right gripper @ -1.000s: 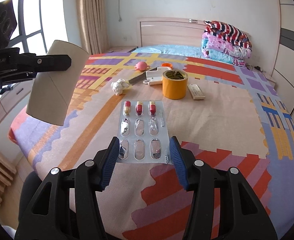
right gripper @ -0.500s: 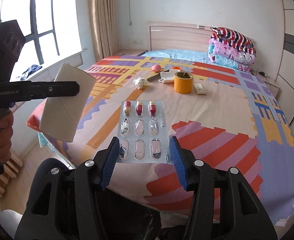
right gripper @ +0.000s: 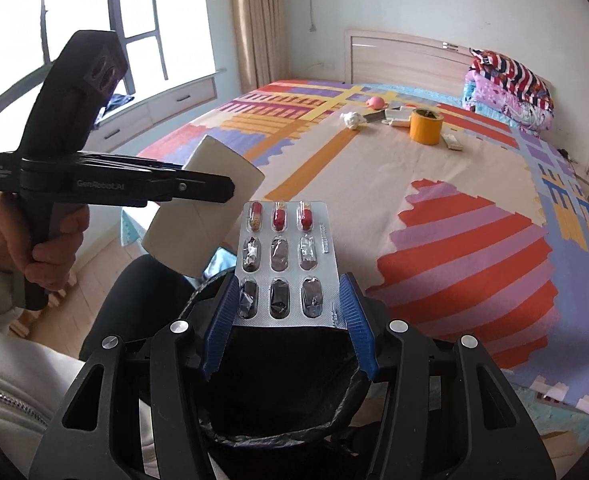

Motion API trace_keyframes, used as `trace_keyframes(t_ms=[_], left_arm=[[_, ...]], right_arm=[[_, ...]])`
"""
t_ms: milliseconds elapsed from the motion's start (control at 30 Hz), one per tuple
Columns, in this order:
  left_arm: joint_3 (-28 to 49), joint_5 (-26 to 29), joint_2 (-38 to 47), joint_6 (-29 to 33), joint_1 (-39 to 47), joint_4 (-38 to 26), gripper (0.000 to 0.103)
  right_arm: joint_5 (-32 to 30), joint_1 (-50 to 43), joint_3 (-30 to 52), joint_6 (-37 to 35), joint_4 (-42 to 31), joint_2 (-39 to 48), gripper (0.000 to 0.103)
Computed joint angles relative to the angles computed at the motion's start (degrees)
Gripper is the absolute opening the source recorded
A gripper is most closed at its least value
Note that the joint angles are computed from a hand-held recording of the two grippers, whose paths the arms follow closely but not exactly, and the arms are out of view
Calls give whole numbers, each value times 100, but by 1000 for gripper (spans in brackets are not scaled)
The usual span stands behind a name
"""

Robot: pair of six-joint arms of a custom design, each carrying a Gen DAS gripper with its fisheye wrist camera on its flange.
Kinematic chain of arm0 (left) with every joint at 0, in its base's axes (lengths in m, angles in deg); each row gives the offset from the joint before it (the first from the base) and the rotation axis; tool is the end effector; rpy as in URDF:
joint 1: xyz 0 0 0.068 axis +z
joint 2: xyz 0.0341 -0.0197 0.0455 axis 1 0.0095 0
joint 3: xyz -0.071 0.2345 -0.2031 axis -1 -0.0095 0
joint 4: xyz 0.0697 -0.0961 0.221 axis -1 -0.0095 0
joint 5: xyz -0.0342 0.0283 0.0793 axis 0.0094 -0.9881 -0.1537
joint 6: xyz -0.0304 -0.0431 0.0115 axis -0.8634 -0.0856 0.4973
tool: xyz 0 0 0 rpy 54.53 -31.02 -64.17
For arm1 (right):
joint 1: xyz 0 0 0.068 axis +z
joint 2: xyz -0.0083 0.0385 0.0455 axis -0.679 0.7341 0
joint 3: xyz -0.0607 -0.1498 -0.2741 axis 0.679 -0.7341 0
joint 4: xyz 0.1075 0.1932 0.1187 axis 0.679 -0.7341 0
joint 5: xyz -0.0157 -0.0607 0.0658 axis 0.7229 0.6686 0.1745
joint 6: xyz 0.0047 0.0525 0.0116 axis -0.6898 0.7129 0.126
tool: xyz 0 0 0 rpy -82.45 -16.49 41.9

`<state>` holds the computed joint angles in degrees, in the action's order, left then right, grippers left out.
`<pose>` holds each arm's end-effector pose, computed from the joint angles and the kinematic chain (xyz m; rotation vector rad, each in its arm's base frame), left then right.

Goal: Collect trash
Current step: 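Carry the tube and blister pack with both tools down toward the black trash bin, then open the left tool over the bin while the right tool releases the blister pack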

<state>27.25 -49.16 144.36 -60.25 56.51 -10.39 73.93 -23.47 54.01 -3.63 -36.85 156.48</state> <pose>0.2655 -0.1799 0.1498 0.5008 2.3961 -0.5961 0.1868 0.0712 0.1232 -0.6524 2.1633 0.2572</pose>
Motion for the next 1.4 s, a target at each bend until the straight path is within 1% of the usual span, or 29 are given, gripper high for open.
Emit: trace_keyframes(t_ms=[233,467,567,833,1000,1200,1400], left_arm=[[-208,43,590,-94,-162,244,29],[-8,-10,1335,-92,-236,183,29],[154,-90,1654,-48,-279,108,29],[610,-329,2384,3,-390,-197,29],[861,-450,2627,9,-426,-496,29],[1085,-633,2911,28,-514,-692,29],[1194,-750,2982,107,-567,-791,31]], right_arm=[[-64,40,-87,9,482,923,52],[0,52,120,56,782,2097,52],[2,-16,403,108,540,2424,52],[84,-63,904,201,23,2901,52],[223,30,1105,268,-166,3116,52],[423,173,1630,308,-754,3325,52],[468,251,1689,417,-830,3396,52]])
